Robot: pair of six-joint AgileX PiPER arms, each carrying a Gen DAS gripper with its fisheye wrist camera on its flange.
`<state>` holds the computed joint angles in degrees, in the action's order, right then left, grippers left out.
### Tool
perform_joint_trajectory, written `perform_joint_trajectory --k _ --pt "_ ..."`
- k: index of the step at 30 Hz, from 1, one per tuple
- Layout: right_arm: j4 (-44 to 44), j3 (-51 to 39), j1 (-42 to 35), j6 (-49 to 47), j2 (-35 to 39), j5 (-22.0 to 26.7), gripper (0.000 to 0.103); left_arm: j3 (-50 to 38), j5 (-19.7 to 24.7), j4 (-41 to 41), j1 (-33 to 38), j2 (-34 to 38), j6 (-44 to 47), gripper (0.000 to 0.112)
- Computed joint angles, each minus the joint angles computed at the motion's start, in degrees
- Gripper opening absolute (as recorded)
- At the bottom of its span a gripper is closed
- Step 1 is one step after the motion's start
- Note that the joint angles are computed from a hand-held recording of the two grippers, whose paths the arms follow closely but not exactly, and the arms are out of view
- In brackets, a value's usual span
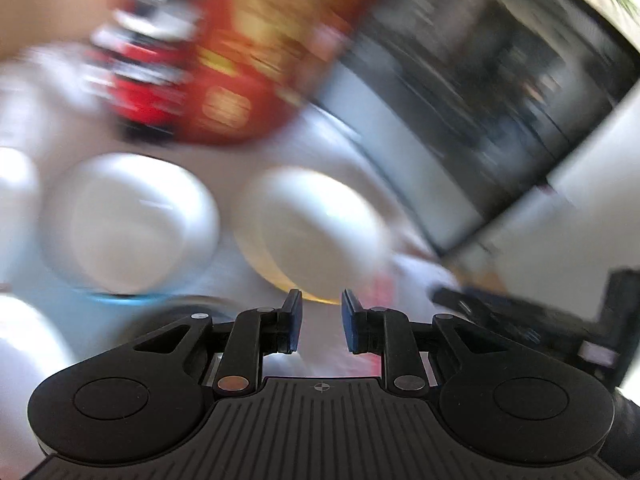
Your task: Organize plates and bowls
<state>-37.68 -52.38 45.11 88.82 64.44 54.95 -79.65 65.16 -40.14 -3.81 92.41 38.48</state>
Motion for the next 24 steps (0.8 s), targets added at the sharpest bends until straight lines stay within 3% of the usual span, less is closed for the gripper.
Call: perform_joint_trajectory --k 3,5,11,17,22,24 --pt "12.1 -3.5 -3.4 -9.0 6.3 -11.2 0.073 1.7 -4.1 5.1 5.5 -1.0 -1.8 0.023" --pt "16.9 -5.9 -3.5 -13.0 11.3 -15.1 0.074 2.8 -5.4 8.0 7.9 -0.7 -3.2 0.023" --pt "27.4 -12.3 -6.2 -25.2 21.9 -16.2 0.077 5.4 -6.1 8.2 12.3 2.2 -1.0 0.023" --pt "32.2 -14.0 -7.1 -28.5 25.0 -15.6 0.081 6.5 -6.3 7.1 13.2 2.0 0.2 0.024" --pt "35.6 -14.3 -8.1 -32.8 26.1 -16.9 0.093 6.5 -7.9 8.1 11.7 2.7 -1.3 0.024" --pt "39.2 -13.4 -9.1 -36.1 26.1 -19.2 0.103 6.0 -7.7 7.7 11.6 3.2 -1.6 0.024"
